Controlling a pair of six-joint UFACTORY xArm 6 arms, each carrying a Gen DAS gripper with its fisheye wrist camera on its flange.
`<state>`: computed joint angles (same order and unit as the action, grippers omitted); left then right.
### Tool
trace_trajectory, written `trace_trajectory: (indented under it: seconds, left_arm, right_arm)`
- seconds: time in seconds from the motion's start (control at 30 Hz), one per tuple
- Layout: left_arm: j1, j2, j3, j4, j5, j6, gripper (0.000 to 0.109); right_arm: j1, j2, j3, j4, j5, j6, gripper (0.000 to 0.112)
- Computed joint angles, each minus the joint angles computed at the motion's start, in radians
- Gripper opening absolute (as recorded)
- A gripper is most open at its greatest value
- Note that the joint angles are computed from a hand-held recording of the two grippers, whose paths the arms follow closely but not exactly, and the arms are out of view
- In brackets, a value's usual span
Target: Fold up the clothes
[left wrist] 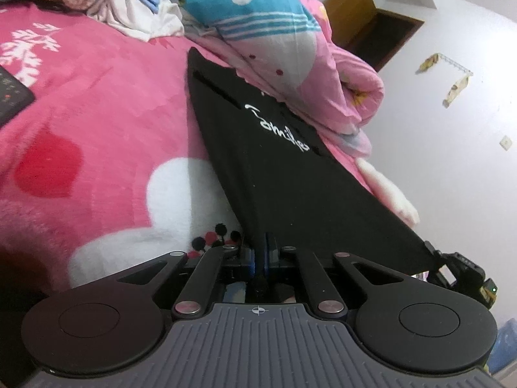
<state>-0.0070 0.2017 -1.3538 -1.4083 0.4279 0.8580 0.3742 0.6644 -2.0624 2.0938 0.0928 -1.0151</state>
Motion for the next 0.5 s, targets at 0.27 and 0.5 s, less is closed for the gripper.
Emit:
trace_trajectory:
  seconds: [0.27, 0.5]
  left_arm:
    - [0.016, -0.105, 0.080, -0.022, 0.027, 0.044, 0.003]
    - [0.058, -0.233, 0.201, -0.028, 0.102, 0.045, 0.003]
  right_arm:
    - [-0.006, -0.135, 0.144, 0.271, 0.006, -0.251, 0.002]
    - [0.005, -0.314, 0.357, 0.378, 0.022, -0.377, 0.002]
